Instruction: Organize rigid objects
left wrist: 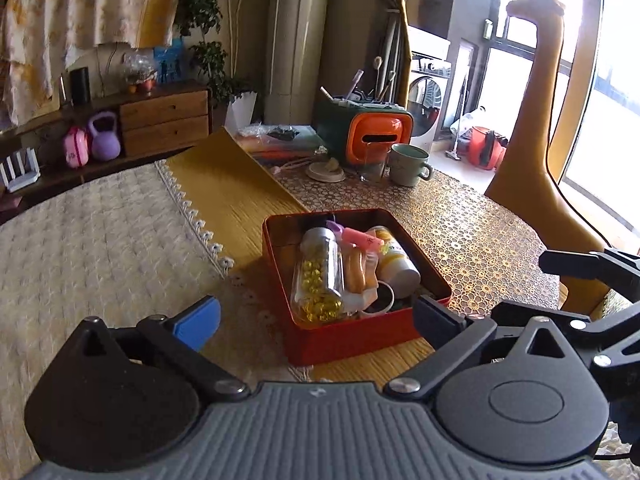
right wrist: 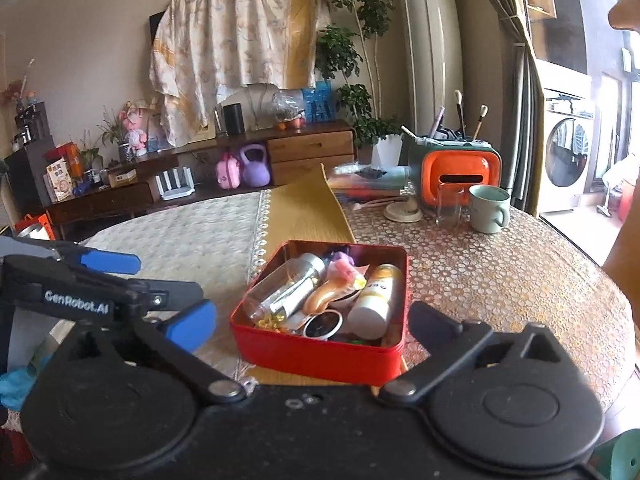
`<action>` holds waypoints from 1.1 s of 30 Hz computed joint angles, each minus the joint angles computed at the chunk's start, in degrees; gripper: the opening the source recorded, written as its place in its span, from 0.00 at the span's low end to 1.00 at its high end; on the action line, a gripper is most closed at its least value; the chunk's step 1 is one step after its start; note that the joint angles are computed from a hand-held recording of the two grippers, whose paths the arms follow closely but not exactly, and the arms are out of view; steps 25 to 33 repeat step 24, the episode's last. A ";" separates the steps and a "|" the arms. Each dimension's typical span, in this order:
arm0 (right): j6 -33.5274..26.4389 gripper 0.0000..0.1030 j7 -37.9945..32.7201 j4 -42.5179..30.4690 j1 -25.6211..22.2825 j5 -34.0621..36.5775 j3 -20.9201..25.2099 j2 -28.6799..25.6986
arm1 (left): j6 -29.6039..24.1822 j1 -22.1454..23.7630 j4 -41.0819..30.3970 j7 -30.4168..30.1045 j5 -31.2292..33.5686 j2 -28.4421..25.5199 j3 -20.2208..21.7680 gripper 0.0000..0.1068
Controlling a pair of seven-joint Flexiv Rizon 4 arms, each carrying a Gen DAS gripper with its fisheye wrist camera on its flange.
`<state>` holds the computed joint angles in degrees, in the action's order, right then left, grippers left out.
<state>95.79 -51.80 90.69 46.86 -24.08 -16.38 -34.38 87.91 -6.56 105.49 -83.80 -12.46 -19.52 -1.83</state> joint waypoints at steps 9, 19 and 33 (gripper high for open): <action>2.22 1.00 0.47 2.78 4.54 4.01 -5.10 0.50 | -0.33 -5.09 -0.41 -5.21 7.37 0.35 6.48 0.96; 2.99 1.00 0.91 4.51 6.86 7.42 -7.69 0.69 | -0.07 -4.69 -0.17 -6.81 8.67 0.50 5.53 0.96; 2.77 1.00 0.83 5.27 7.29 8.19 -7.97 1.02 | -0.98 -4.26 -0.31 -6.60 8.46 0.41 4.98 0.96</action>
